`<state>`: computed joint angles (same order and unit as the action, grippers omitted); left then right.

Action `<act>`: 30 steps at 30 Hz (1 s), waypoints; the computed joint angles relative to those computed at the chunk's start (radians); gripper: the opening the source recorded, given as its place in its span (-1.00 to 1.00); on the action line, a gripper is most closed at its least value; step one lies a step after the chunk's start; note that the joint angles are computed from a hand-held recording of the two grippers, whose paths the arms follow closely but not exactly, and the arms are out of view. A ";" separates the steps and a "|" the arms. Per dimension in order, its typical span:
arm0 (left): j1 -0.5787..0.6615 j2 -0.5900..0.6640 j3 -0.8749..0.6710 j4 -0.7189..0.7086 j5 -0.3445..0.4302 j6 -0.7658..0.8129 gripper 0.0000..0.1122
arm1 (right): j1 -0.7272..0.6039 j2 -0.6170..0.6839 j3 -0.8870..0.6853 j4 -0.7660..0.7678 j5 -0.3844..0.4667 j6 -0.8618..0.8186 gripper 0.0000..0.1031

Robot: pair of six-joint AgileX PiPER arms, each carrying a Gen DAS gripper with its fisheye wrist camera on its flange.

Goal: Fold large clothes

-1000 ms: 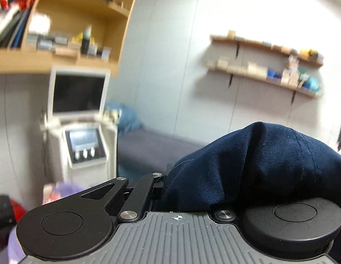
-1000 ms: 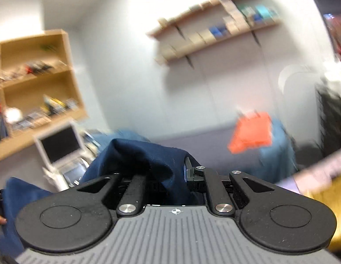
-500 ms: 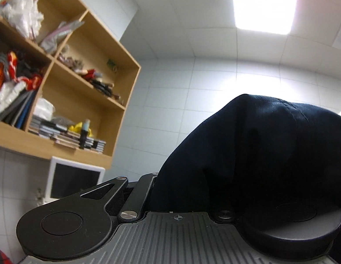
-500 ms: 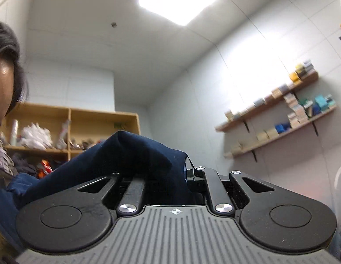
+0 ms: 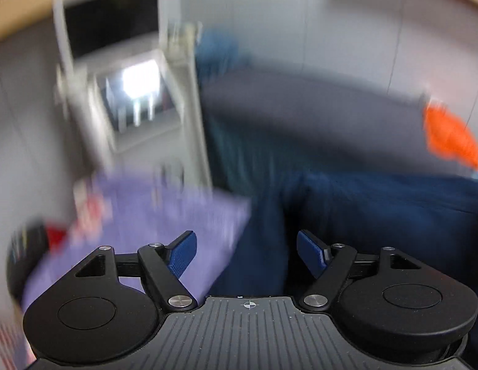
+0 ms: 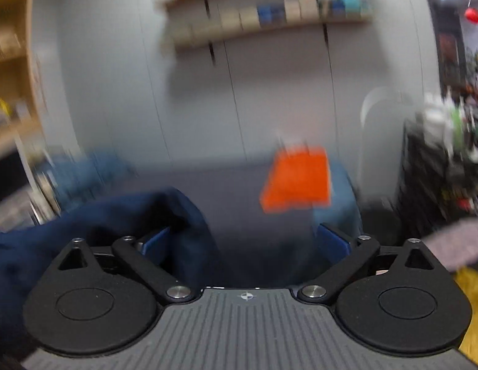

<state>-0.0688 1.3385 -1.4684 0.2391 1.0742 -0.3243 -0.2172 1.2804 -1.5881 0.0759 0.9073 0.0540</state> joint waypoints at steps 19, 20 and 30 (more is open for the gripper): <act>0.432 -0.500 0.842 -0.311 0.023 0.433 0.84 | -0.705 -0.396 0.909 0.513 0.140 -0.832 0.94; 0.409 -0.505 0.855 -0.299 0.017 0.429 0.84 | -0.716 -0.399 0.915 0.535 0.170 -0.862 0.94; 0.183 -0.449 0.921 -0.216 -0.136 0.241 0.84 | -0.400 -0.305 1.081 0.490 0.150 -0.702 0.89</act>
